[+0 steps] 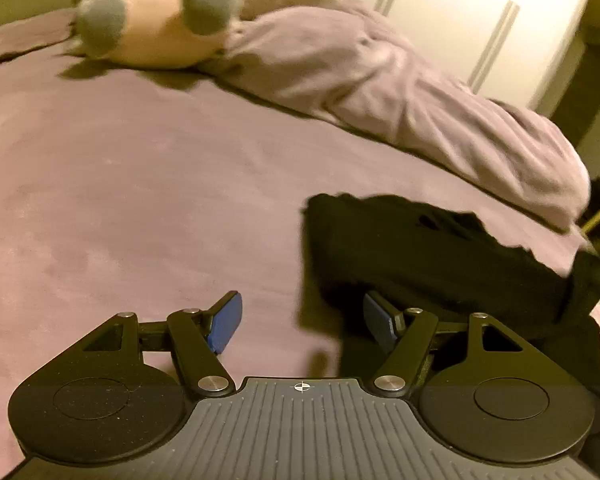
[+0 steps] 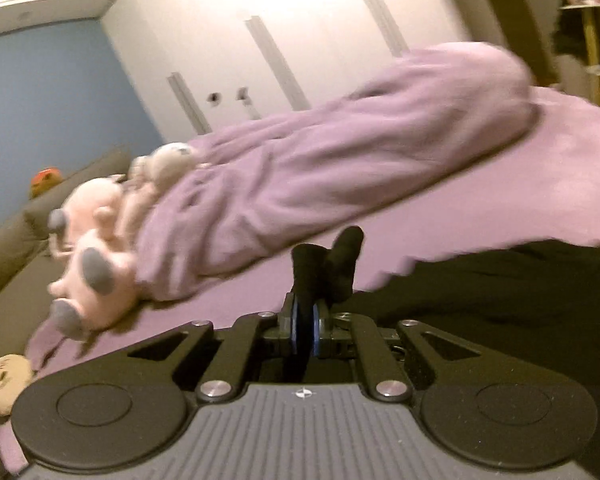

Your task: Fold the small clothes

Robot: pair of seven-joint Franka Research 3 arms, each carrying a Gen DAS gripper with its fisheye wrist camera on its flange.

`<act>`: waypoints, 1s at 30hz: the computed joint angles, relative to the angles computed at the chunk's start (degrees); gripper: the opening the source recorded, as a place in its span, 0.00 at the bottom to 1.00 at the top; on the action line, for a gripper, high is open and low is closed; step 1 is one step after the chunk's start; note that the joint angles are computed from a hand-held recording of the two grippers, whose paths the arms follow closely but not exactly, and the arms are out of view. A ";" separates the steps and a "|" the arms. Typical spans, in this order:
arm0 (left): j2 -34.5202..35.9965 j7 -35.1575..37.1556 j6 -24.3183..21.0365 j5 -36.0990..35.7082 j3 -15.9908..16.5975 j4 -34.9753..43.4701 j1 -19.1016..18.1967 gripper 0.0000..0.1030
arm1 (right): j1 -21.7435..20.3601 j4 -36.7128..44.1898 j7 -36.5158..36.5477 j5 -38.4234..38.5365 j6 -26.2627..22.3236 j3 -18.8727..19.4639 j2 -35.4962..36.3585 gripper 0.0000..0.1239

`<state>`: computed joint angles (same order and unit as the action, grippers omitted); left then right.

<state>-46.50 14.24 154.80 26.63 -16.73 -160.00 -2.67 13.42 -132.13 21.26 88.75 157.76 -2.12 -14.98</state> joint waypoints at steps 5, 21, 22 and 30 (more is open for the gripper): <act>4.19 1.88 -0.01 0.15 -0.68 3.42 -1.62 0.71 | -4.16 -3.71 18.36 -16.73 -0.71 -1.86 0.99 0.12; 6.76 3.89 -3.48 -0.84 0.53 5.04 -4.51 0.71 | -6.70 2.71 37.98 -31.70 -7.00 0.10 6.96 0.32; 6.70 3.86 -3.04 -1.09 0.76 4.79 -4.66 0.71 | -6.68 2.64 39.81 -33.93 -6.77 0.19 7.25 0.32; 7.43 4.71 -3.37 -1.28 0.57 4.99 -4.62 0.71 | -5.12 3.78 34.92 -32.44 -6.64 0.12 8.50 0.03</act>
<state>-39.08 18.94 151.44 25.35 -16.16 -155.01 -7.29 8.30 -128.35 56.17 56.31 151.12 -2.00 -6.47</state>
